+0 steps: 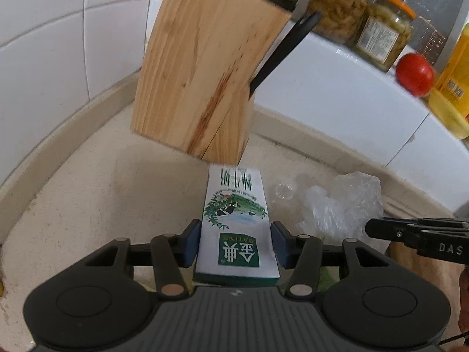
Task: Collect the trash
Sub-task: 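Grasp the clear plastic bag with the right gripper while left gripper holds the carton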
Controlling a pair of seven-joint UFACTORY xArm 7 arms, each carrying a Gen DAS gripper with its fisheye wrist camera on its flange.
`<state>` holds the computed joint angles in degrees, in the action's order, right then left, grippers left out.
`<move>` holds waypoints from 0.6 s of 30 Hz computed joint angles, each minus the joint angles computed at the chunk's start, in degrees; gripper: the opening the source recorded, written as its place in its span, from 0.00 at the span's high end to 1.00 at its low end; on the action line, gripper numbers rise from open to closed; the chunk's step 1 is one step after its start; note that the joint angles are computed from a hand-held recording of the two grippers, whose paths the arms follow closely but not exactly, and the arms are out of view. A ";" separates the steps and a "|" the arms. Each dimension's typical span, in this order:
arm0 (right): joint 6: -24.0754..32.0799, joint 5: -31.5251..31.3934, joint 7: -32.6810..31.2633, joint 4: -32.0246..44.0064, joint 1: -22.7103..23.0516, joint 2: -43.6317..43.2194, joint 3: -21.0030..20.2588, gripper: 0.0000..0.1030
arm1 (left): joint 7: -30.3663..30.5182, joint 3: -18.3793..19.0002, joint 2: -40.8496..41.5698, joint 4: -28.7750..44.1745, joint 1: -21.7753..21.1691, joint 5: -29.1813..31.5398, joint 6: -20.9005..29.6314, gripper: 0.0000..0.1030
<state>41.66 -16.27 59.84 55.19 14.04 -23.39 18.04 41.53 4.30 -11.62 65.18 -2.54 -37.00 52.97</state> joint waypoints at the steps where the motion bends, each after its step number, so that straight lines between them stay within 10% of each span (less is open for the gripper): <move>1: -0.21 -0.16 0.02 0.12 0.09 -0.40 0.11 0.82 | 0.20 0.21 -0.27 0.25 0.00 -0.44 0.51 0.57; 18: -5.09 1.73 0.89 0.60 -0.17 -5.79 3.41 0.97 | 2.70 5.16 -10.09 -2.09 1.15 -4.31 6.24 0.57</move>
<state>36.57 -14.53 60.73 55.79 13.87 -29.18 21.45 44.23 9.46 -21.70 63.09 -1.39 -41.32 59.21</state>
